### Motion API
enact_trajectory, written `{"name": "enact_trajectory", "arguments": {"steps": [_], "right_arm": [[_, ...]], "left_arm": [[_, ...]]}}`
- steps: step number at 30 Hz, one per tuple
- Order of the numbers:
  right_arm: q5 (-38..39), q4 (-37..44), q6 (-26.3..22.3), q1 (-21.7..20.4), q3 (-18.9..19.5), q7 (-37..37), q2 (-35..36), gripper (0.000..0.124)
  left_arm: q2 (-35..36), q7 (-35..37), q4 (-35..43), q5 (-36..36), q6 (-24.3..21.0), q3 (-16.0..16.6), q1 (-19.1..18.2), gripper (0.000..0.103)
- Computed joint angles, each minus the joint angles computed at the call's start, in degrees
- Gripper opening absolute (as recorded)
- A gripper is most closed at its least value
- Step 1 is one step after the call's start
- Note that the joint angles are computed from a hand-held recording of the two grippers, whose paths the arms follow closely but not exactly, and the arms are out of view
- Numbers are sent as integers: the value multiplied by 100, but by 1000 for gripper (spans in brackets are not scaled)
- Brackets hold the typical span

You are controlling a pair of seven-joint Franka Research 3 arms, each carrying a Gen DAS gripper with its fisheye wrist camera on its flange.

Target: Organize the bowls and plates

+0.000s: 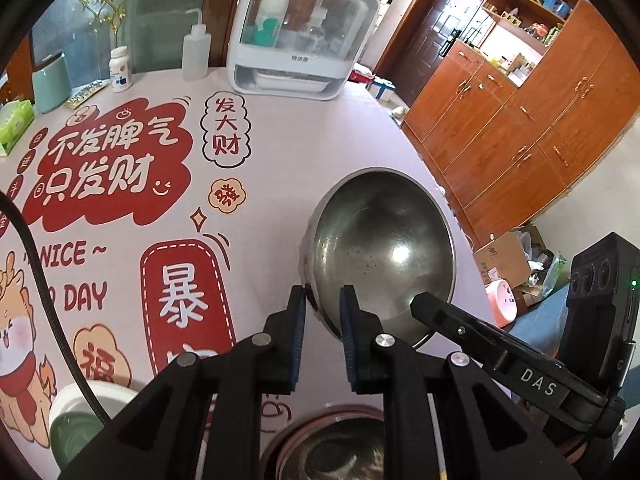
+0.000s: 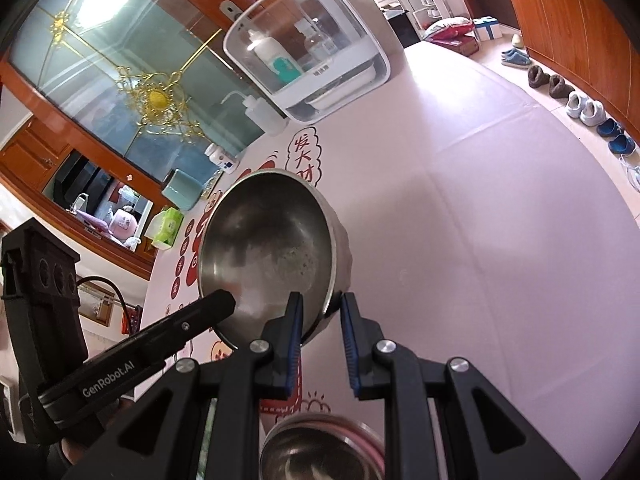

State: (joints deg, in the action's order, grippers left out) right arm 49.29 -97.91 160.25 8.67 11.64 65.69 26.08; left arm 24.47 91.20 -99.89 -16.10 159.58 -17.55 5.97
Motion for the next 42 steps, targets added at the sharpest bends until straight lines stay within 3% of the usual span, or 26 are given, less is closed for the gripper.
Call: {"name": "enact_trajectory", "arguments": {"steps": [9,20,31,42], "right_arm": [[748,-821,190,-28,128,-815,-674,19],[1372,-1685,99,254,-128,-1337,-1300,19],[1405,-2246,-37,477,-350,-1225,-1619,19],[946,-2522,-314,545,-461,-678,-1635,19]], "left_arm": [[-885,457,-1180,-570,455,-176,90,15],[-1631,800,-2189,-1208,585,129,-361,16],[-1985,665,-2715,-1147,427,467,-813,15],[-2015,520,-2951,-1018,112,584,-963,16]]}}
